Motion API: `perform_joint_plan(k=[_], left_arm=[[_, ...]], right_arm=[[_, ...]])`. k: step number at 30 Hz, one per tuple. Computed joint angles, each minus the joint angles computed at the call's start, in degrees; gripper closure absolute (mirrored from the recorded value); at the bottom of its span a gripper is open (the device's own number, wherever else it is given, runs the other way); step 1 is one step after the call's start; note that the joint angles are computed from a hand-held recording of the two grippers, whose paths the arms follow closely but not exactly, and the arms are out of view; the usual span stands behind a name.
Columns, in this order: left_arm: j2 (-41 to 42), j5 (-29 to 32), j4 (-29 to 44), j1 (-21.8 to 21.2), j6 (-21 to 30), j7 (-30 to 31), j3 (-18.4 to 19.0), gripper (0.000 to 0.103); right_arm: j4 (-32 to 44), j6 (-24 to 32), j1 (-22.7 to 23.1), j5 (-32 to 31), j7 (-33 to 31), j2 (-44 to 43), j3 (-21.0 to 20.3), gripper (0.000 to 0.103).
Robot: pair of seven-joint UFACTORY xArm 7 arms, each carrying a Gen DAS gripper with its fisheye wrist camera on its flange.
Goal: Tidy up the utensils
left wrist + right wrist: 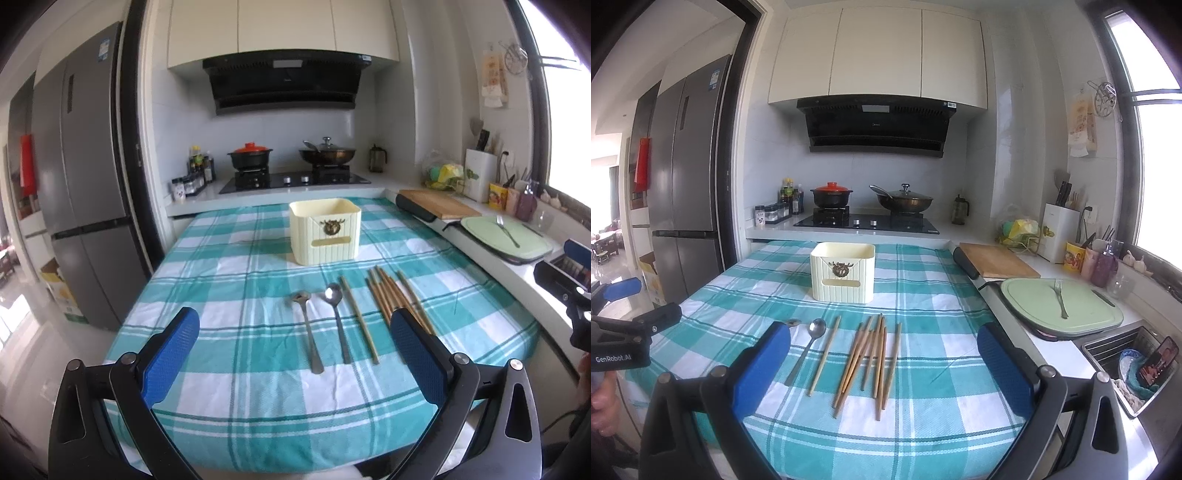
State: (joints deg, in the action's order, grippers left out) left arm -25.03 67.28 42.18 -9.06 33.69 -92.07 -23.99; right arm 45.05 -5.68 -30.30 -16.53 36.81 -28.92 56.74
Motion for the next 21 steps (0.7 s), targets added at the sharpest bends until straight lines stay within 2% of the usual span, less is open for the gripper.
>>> perform_joint_plan(k=[7, 12, 16, 21], left_arm=[[3.03, 0.73, 1.37, 0.92, -2.73, 0.51, 2.31, 0.0], [5.77, 0.45, 2.49, 0.99, -3.13, 0.71, 3.96, 0.0], [8.31, 0.34, 3.7, 0.78, -3.96, 0.94, 5.47, 0.0], [11.94, 0.8, 5.52, 0.41, -4.85, 1.17, 7.7, 0.0]], right_arm=[[1.93, 1.61, -1.35, -1.38, -0.26, 6.0, 1.35, 0.0], [4.08, 4.6, -7.14, -3.95, 2.76, 6.83, 5.92, 0.0], [5.53, 5.69, -10.11, -6.68, 4.69, 9.18, 8.38, 0.0], [8.24, 8.42, -17.36, -11.4, 7.58, 13.01, 15.03, 0.0]])
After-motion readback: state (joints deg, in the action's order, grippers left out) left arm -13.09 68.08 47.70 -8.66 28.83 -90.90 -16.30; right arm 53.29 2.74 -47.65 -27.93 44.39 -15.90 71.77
